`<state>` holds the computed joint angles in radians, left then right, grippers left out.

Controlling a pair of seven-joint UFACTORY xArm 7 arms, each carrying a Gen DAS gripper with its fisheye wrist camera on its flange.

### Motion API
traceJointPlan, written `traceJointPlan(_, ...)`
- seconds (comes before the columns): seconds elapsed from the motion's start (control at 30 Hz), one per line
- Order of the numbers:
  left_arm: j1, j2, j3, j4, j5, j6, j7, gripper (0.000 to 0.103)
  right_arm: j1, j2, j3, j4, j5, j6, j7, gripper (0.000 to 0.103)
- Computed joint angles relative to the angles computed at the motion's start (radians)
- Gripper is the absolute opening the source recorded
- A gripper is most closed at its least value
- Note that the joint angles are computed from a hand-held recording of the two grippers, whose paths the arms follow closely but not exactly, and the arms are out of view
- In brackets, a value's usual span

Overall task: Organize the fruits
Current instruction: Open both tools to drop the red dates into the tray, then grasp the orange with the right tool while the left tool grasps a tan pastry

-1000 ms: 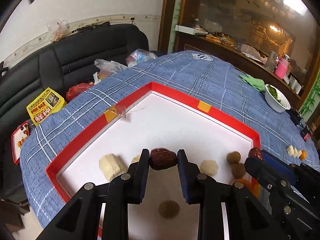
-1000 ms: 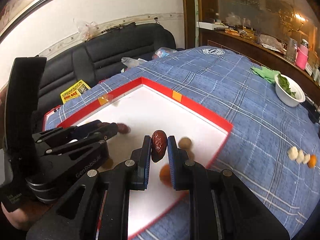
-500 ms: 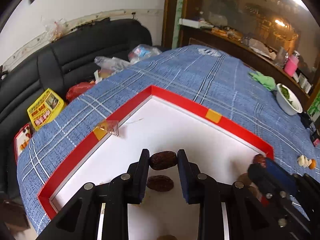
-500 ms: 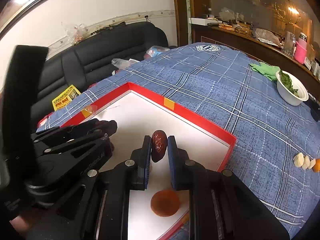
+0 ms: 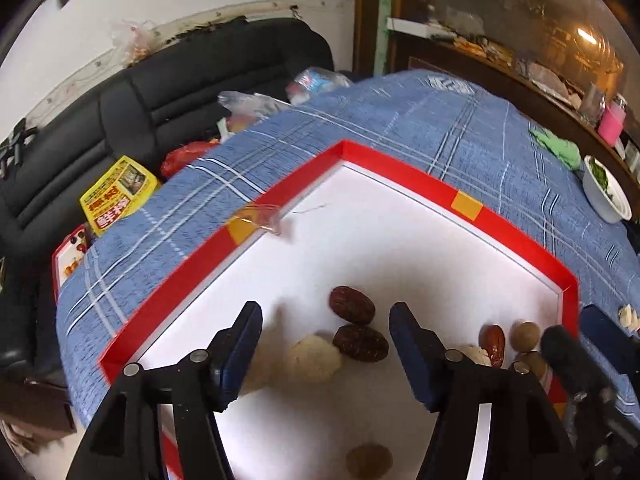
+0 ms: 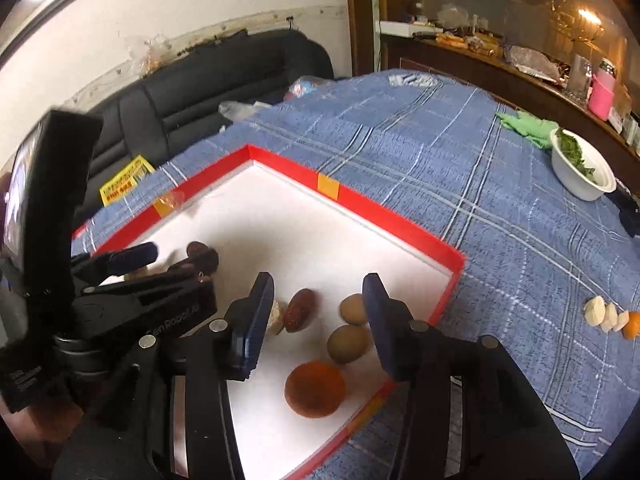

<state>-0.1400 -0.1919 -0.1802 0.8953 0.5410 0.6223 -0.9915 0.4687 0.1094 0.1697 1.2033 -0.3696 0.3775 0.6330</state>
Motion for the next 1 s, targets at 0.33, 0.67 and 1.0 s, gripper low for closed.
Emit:
traceJointPlan(0.33,0.073,-0.225,-0.121,-0.127,0.118,-0.138,-0.234,0.066,-0.079,-0.240,0.023,-0.218,-0.041,-0.084,0.066,0.049)
traceJointPlan(0.67,-0.046,-0.019,-0.239,0.017,0.157,-0.184,-0.133,0.068,-0.338,-0.588,-0.017,-0.603,0.051,-0.089,0.018,0.048)
traceJointPlan(1.0,-0.229,0.330,-0.188,0.305,0.142,-0.123,0.014,0.068,-0.479,-0.428,-0.111,-0.552,0.133,-0.057,-0.227,0.048)
